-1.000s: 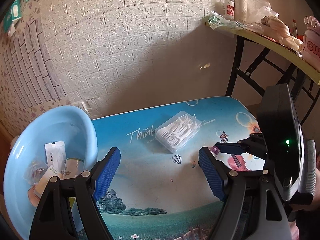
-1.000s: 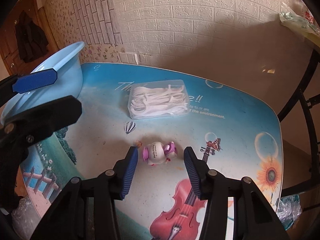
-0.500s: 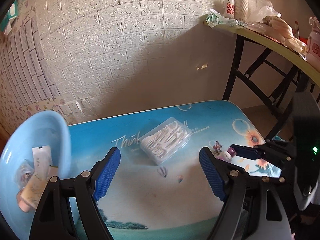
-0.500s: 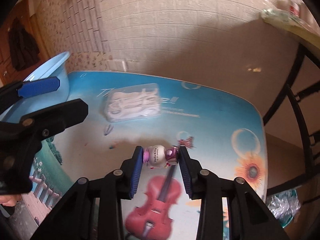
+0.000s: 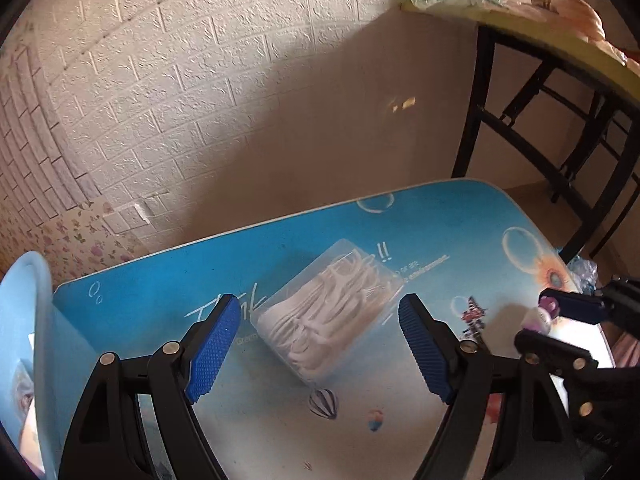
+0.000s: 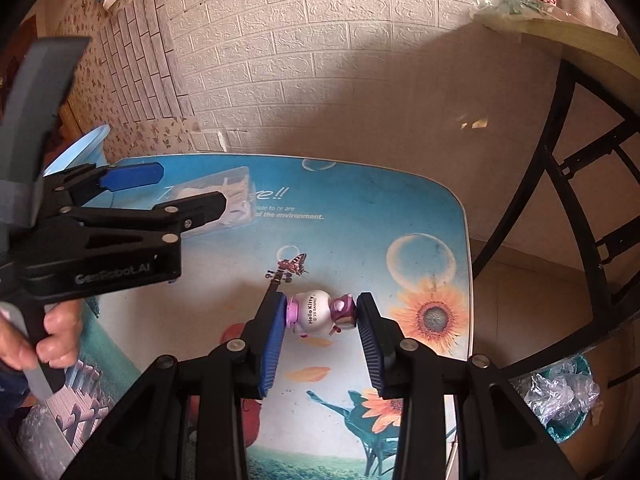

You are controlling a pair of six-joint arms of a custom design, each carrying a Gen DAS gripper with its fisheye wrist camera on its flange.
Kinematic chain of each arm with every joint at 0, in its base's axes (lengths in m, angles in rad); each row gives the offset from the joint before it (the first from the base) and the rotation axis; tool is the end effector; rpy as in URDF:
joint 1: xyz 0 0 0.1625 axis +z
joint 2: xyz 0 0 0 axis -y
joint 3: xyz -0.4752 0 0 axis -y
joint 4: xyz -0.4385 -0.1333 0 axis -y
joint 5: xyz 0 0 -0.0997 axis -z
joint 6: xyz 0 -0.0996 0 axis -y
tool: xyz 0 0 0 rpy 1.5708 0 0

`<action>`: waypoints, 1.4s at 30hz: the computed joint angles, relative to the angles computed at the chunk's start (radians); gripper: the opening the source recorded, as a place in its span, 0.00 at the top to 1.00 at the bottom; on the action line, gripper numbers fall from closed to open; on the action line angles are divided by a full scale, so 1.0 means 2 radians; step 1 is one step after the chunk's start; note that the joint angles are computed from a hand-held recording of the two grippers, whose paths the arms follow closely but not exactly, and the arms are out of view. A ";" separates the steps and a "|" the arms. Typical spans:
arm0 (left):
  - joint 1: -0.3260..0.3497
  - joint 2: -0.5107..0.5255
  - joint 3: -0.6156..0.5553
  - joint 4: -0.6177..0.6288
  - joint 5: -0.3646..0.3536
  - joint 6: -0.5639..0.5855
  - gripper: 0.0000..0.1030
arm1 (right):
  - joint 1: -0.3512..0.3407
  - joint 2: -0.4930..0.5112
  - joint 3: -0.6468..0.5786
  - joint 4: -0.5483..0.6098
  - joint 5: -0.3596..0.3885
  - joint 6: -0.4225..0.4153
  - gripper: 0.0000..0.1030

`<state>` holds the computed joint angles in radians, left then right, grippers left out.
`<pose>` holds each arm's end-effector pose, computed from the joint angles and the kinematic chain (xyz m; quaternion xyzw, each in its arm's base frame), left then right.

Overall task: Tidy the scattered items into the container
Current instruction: 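Grasp the clear floss-pick box with the left tool while the right tool holds the figurine, then carry the floss-pick box and figurine over the blue basin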

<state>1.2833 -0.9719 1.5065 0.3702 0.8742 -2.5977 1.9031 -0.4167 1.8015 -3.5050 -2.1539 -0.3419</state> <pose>0.0150 -0.6447 0.2099 0.2567 0.8577 -0.2635 0.3592 0.2843 -0.5832 -0.0949 0.2313 -0.8958 0.2585 0.2779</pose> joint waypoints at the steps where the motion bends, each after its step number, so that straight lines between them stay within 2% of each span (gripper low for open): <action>1: 0.002 0.002 -0.003 0.000 0.001 0.006 0.22 | -0.001 0.000 0.000 0.001 0.001 0.001 0.64; 10: 0.015 0.016 -0.022 0.033 0.041 0.049 0.21 | 0.000 -0.001 0.001 0.010 0.008 0.008 0.64; 12: 0.018 0.021 -0.029 0.047 0.047 0.044 0.26 | 0.000 -0.002 0.000 0.013 0.008 0.011 0.64; 15: 0.021 0.017 -0.030 0.056 0.061 0.044 0.41 | -0.003 0.006 -0.008 0.015 0.006 0.011 0.64; 17: 0.020 0.014 -0.026 0.064 0.065 0.045 0.43 | -0.003 0.006 -0.009 0.015 0.005 0.014 0.64; 26: 0.018 -0.026 0.027 0.069 0.088 0.024 0.44 | 0.006 0.001 0.000 0.010 -0.005 0.028 0.64; 31: 0.013 -0.064 0.073 0.055 0.079 0.000 0.44 | 0.017 -0.003 0.015 0.002 -0.011 0.046 0.64; 42: 0.007 -0.139 0.165 0.043 0.057 -0.010 0.44 | 0.048 0.003 0.054 -0.015 -0.016 0.089 0.64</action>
<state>1.2976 -1.2503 1.8373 0.4564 0.9876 -2.6177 1.9994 -0.4100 1.9098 -3.5341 -2.1862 -0.1646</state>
